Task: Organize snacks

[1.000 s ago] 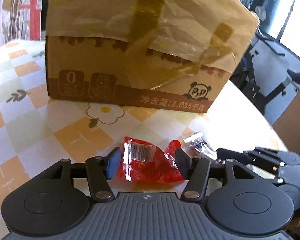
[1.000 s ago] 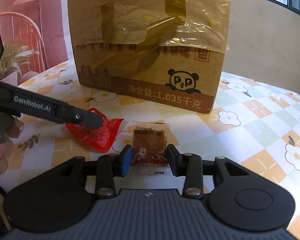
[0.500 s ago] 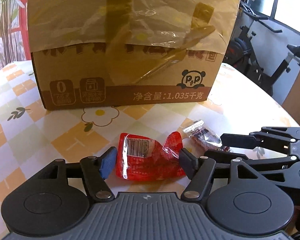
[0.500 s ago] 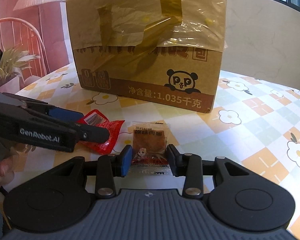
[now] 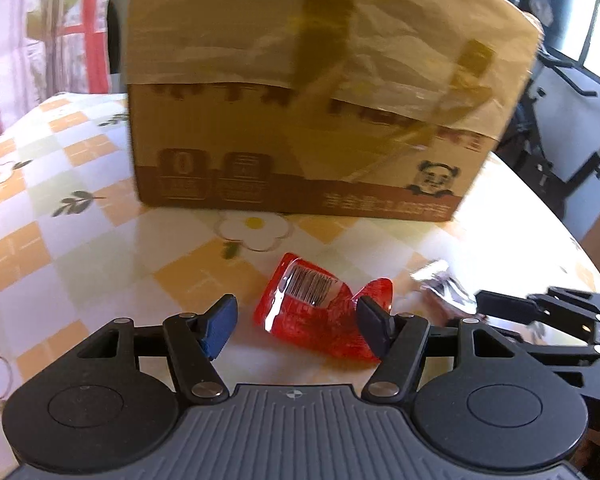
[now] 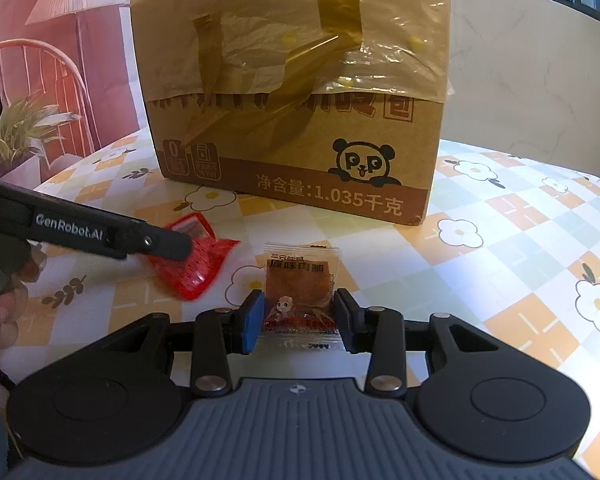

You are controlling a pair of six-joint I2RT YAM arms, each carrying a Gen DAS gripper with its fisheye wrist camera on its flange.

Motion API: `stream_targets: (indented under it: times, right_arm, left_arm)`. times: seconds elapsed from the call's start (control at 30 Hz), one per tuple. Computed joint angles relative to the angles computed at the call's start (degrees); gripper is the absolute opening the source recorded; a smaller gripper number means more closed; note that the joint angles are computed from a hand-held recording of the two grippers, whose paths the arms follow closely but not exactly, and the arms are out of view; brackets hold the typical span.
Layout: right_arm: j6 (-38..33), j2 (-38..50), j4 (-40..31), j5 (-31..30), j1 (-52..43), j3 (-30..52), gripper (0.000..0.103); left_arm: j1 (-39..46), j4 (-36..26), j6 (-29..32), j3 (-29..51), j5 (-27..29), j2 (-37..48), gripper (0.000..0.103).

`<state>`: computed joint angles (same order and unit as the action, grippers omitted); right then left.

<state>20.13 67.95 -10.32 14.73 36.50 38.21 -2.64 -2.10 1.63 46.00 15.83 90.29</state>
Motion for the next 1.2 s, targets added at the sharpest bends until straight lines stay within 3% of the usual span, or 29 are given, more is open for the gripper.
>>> stream_targets:
  times: [0.3,0.4,0.67,0.87,1.07,1.2]
  right_arm:
    - [0.58,-0.28,0.26,-0.17,0.10,-0.24,0.040]
    - [0.75,-0.35,0.35,-0.27,0.05,-0.31,0.040]
    - [1.15,-0.38,0.35,-0.14,0.28,-0.29,0.040]
    - [1.15,-0.31,0.41,-0.11,0.45,-0.23,0.040]
    - [1.22,-0.43,0.54,-0.34,0.32,-0.39,0.040]
    - [1.40,-0.57,0.63,-0.53,0.25,-0.52,0.040]
  left_arm:
    - [4.93,-2.88,0.30,2.88,-3.65,1.04,0.066]
    - [6.78,-5.45,-2.85,4.70,-4.25,1.31,0.065]
    - [7.50,-11.57,-7.52,8.02,9.39,2.21,0.065]
    - [6.49,-8.98,-9.97,10.47,9.37,6.06,0.065]
    - [4.49,-9.47,-4.97,16.24,7.75,11.11,0.065]
    - [1.75,-6.08,0.16,12.73,2.44,9.00,0.065]
